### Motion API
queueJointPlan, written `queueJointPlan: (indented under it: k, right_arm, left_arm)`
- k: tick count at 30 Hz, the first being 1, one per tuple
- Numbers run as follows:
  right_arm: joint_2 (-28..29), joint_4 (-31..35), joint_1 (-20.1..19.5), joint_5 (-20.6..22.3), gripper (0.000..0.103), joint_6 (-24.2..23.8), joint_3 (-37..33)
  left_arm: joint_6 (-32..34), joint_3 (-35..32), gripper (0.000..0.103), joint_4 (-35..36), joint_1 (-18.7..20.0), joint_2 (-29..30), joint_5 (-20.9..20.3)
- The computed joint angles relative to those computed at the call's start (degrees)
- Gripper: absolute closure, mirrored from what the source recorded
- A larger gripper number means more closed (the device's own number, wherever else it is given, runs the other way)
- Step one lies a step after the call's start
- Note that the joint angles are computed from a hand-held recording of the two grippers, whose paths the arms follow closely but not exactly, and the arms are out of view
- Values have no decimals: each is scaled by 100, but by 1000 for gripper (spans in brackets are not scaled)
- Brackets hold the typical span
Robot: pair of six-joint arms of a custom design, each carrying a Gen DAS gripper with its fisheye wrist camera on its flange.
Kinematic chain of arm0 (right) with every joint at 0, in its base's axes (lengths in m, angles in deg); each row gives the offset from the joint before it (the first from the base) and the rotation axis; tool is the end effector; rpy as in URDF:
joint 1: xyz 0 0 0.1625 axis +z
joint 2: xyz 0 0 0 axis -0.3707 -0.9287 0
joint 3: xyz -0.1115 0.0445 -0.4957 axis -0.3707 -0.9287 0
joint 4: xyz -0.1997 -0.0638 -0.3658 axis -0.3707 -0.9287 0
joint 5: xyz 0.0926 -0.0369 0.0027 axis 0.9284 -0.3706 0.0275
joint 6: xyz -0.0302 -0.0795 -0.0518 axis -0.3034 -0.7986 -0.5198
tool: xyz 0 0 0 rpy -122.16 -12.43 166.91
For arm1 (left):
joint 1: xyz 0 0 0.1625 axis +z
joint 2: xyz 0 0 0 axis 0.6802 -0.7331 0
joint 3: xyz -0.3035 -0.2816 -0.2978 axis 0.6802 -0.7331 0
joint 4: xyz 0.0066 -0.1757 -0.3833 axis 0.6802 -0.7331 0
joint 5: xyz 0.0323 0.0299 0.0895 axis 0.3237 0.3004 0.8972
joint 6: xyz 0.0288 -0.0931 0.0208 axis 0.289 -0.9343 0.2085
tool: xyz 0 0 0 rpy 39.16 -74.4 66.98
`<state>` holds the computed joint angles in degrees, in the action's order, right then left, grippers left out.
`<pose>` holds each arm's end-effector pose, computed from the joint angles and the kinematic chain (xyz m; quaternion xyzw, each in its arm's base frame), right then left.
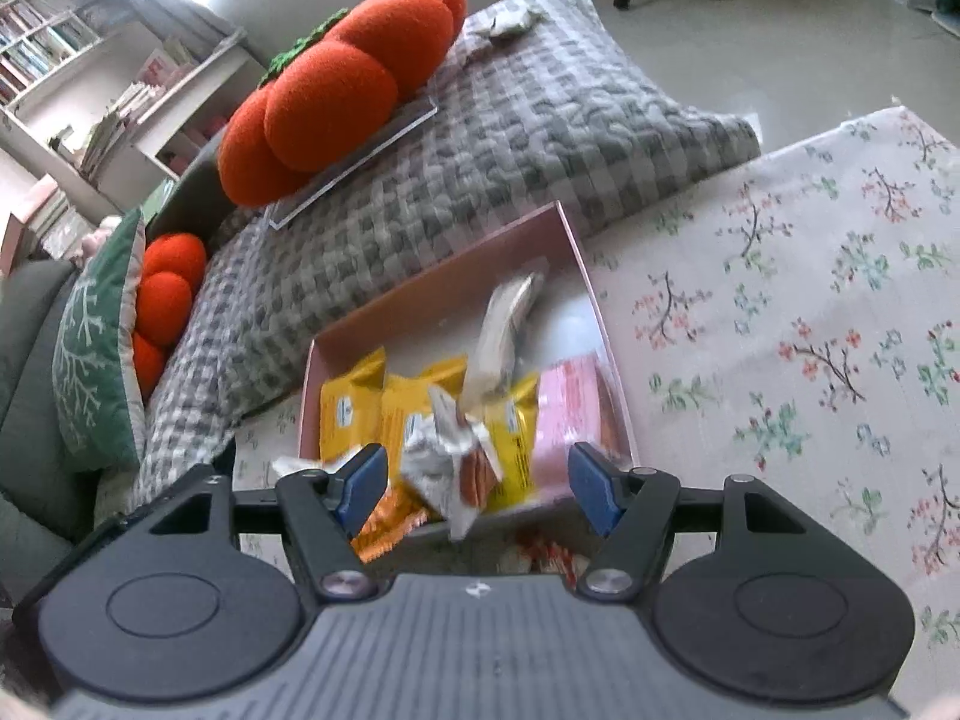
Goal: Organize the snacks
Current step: 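Grasp the white pecan packet with the left gripper while the right grasps a red candy packet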
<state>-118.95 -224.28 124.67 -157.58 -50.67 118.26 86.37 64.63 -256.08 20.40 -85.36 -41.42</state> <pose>0.2221 -0.6359 0.1538 -0.1913 -0.8697 0.4232 0.1670 -0.1684 -0.7077 0.2092 0.2483 0.9117 -0.3016 0.1268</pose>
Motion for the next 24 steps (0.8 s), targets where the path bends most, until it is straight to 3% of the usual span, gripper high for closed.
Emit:
queueJointPlan:
  k: [3, 5, 9, 12, 14, 17, 21, 24]
  right_arm:
    - [-17, 473, 67, -169, 36, 115, -37]
    - [-1, 832, 113, -235, 37, 88, -93]
    - [30, 1505, 200, -182, 37, 150, -146]
    - [47, 1591, 293, -247, 37, 192, -113]
    - [21, 1574, 327, -168, 36, 75, -79]
    - [-4, 1596, 359, -228, 36, 49, -56]
    - [-18, 1676, 234, -99, 35, 437, -7]
    - [-20, 1918, 150, 60, 35, 785, -6]
  left_arm:
    - [86, 157, 48, 138, -4, -175, 257]
    - [227, 266, 37, 277, 26, -282, 289]
    - [405, 367, 35, 588, 94, -359, 453]
    - [597, 481, 31, 595, 120, -396, 682]
    - [779, 561, 20, 603, 121, -419, 711]
    - [1127, 686, 18, 582, 91, -417, 857]
    - [1349, 769, 18, 539, 48, -376, 976]
    - [1436, 843, 18, 529, 47, -436, 805]
